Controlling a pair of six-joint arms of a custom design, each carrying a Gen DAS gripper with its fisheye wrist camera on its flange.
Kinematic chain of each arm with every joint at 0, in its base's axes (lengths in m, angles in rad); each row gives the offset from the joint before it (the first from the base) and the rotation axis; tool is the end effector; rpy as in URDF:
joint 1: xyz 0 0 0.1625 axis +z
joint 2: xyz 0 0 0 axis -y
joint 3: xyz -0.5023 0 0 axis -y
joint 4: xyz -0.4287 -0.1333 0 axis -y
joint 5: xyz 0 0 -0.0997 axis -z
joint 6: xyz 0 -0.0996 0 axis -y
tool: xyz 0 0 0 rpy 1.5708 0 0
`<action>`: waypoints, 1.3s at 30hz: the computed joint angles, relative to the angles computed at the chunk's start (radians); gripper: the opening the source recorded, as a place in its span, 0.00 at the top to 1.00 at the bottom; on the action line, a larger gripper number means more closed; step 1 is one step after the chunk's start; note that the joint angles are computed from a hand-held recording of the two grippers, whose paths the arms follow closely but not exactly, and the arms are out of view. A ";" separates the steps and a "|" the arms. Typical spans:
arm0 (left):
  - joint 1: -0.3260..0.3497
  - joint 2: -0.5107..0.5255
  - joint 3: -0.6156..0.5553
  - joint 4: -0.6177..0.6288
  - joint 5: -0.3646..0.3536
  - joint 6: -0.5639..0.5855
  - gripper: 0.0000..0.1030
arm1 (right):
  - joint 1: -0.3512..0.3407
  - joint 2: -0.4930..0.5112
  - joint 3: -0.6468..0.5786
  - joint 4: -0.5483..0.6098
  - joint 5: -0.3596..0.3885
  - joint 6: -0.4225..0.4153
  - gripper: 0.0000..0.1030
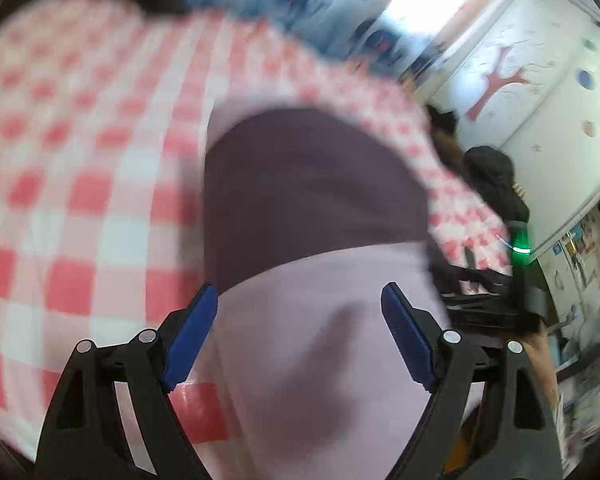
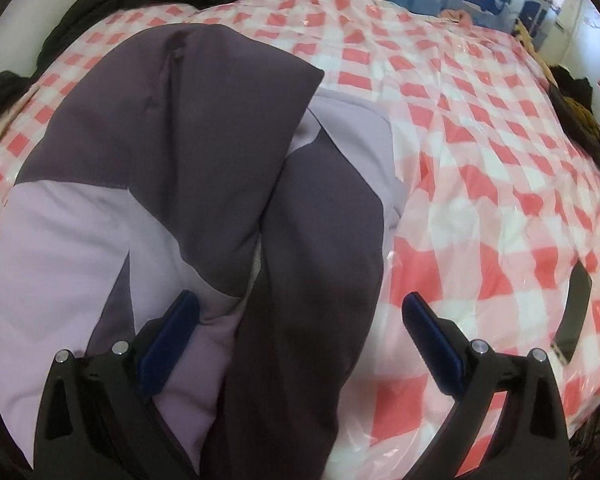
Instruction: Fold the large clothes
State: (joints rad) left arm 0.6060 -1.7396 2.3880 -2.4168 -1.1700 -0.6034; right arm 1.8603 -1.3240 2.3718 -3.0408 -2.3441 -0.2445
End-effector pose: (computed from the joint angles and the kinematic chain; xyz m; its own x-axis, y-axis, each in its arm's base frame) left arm -0.2086 -0.3540 0.3284 -0.9410 0.2703 -0.2036 0.3303 0.8646 -0.3787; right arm 0.1915 -0.4198 0.2540 -0.6817 -0.1437 0.7174 -0.4385 0.8652 -0.2433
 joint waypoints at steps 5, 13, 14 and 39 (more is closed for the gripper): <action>-0.014 0.049 0.045 -0.128 0.013 0.026 0.08 | -0.007 0.050 0.054 -0.215 0.053 0.040 0.06; 0.050 -0.088 -0.058 0.015 0.220 0.136 0.12 | 0.082 0.321 -0.133 -0.375 0.251 0.033 0.08; 0.058 -0.105 -0.079 0.051 0.268 0.150 0.13 | 0.093 0.351 -0.167 -0.368 0.270 0.023 0.08; 0.047 -0.073 -0.002 0.077 0.452 0.278 0.06 | 0.059 0.435 -0.279 -0.294 0.441 0.203 0.07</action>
State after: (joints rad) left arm 0.6530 -1.8125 2.3860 -2.3399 -0.7181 -0.3252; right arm 1.9190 -0.8892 2.0929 -3.3347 -1.9034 -0.0413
